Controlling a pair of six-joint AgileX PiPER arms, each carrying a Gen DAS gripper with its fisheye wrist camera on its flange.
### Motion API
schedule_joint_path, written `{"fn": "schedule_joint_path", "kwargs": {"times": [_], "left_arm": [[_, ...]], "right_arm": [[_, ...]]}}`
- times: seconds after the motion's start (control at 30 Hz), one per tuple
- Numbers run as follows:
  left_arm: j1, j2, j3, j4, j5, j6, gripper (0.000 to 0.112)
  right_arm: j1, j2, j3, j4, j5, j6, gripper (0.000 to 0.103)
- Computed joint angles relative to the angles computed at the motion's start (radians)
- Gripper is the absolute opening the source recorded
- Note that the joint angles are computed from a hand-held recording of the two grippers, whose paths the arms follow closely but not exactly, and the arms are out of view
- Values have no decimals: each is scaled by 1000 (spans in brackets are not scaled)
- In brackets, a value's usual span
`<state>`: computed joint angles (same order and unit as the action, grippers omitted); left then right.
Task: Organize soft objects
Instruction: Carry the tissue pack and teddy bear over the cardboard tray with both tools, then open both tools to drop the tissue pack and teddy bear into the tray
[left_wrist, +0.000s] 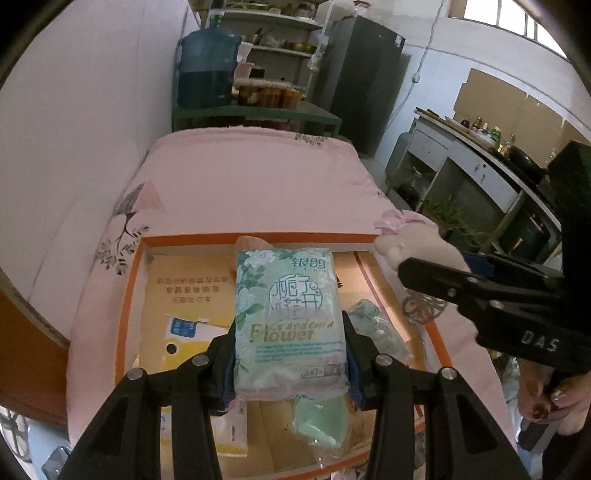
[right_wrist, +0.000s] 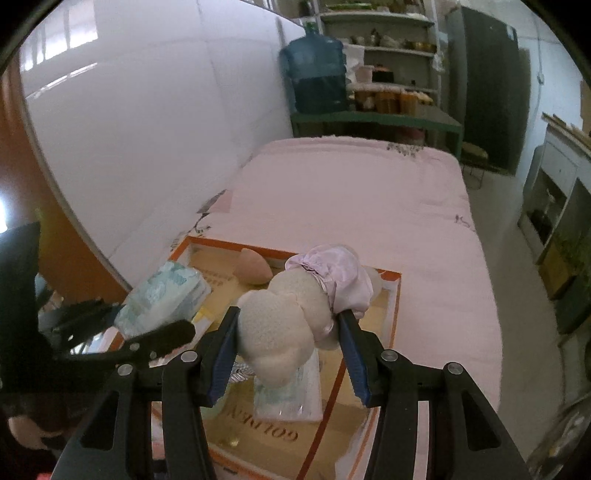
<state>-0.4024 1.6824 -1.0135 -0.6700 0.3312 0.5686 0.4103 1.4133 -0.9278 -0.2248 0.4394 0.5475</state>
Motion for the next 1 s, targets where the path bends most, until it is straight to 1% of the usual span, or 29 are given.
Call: {"fn": "schedule_joint_path", "kwargs": {"times": [0.13,0.27,0.53,0.73,0.83,1.0], "left_arm": [[4,46,-30,4,15,-9,46],[8,86,-53,-1,30,-9,46],[-1,128,-74,19,32,-22,46],[-15,160,-94,76,41,-69,46],[-20,174,-107,100,51,-96,46],[-13,195,-120,78,77,-81,46]], "right_arm": [[-49,76,-32,121,-26,-105,53],[-73,130,-54,167,-35,-140,54],[-111,213,-96,202,-45,-161,53],[-122,257,-115,224,-49,-185,54],[-113,270,-120,203,-51,-171,54],[-112,289,-118,217,-56,-187,54]]}}
